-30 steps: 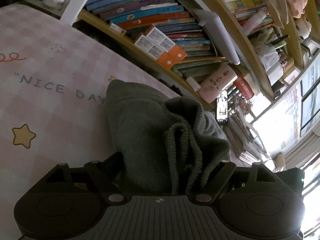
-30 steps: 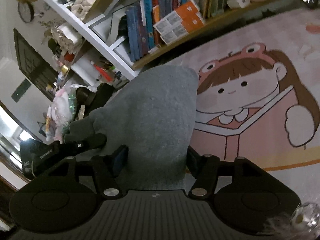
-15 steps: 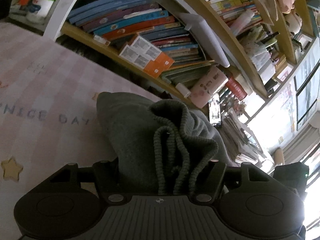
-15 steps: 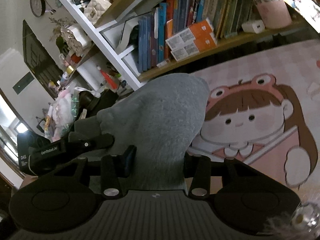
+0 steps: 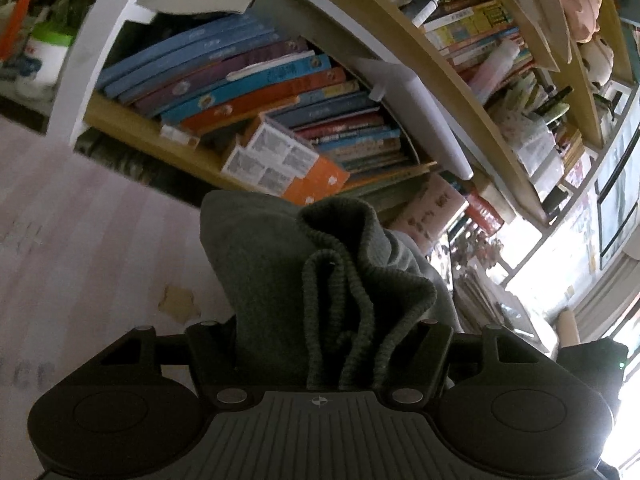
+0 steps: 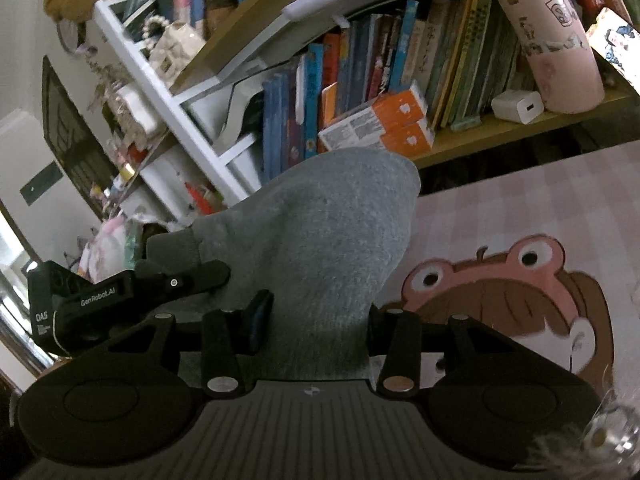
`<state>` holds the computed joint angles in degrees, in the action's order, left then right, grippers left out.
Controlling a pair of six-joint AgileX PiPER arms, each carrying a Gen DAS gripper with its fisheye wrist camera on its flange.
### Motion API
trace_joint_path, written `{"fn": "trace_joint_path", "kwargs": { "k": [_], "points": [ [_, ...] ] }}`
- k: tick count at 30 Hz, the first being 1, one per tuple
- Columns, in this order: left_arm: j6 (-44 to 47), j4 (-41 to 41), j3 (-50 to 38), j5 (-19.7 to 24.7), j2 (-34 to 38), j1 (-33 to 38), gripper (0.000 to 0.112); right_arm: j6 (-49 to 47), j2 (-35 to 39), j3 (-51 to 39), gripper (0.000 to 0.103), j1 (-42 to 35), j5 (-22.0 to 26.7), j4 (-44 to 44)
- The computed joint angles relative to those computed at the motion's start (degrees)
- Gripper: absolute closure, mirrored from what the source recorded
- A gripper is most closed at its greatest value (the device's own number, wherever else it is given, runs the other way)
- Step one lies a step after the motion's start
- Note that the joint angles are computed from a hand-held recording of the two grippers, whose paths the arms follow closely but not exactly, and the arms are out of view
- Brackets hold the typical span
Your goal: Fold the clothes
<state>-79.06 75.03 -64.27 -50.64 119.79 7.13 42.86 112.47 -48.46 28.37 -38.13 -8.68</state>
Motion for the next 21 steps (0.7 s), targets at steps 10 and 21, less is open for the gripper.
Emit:
{"fn": "trace_joint_path", "kwargs": {
  "k": [10, 21],
  "points": [
    [-6.58, 2.9, -13.91, 2.22, 8.43, -2.67, 0.046, 4.35, 5.67, -8.57, 0.062, -5.12, 3.5, -6.26],
    [-12.67, 2.05, -27.5, 3.4, 18.16, -4.58, 0.046, 8.65, 11.25, -18.06, 0.062, -8.43, 8.37, -11.09]
  ]
}}
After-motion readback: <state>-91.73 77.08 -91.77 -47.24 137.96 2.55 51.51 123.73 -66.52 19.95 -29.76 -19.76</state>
